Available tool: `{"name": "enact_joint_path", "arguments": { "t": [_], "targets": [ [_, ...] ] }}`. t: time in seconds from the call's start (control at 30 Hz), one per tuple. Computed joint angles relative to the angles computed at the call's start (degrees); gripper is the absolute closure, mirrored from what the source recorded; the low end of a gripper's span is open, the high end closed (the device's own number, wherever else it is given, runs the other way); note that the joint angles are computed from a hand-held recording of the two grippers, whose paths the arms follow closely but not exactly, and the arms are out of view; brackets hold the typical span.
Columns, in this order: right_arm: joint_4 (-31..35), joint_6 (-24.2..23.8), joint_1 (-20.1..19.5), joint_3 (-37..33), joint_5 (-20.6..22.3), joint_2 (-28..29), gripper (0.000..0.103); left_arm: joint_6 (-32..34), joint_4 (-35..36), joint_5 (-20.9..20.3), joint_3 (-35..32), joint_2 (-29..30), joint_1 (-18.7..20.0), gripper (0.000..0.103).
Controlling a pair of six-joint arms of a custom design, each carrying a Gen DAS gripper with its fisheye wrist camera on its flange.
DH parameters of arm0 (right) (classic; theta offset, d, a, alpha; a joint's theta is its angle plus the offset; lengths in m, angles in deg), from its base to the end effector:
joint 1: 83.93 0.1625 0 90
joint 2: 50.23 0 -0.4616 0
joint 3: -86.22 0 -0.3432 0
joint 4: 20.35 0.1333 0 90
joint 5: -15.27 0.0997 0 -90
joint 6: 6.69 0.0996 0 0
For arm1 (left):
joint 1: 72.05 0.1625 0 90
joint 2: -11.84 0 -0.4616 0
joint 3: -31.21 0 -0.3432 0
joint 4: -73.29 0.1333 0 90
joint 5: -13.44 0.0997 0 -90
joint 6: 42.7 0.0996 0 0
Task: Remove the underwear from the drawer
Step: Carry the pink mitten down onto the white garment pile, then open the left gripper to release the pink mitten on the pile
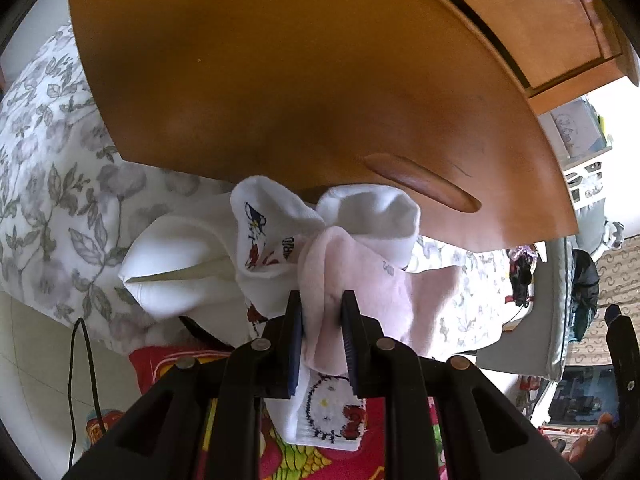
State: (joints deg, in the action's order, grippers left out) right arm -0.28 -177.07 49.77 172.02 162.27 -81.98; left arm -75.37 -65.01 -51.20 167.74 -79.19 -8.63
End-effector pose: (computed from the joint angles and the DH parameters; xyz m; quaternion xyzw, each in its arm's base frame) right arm 0.3904 -0.3365 0.0481 0.1920 -0.8515 0.3205 0.3679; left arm 0.0069 -0.3794 0.2942 -0.0572 0.9737 -0.1292 0.1790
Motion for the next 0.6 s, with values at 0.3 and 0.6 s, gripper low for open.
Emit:
{"name": "enact_joint_path", "arguments": {
  "t": [0.3, 0.6],
  "targets": [
    [0.6, -0.1, -1.3, -0.8, -1.0, 1.0, 0.000, 0.2, -0.3, 0.5, -0.6, 2.2, 1.3, 0.082],
    [0.8, -0.1, -1.6, -1.0, -1.2, 1.2, 0.000, -0.2, 1.4, -0.1, -1.2, 1.9, 1.6, 0.078]
  ]
}}
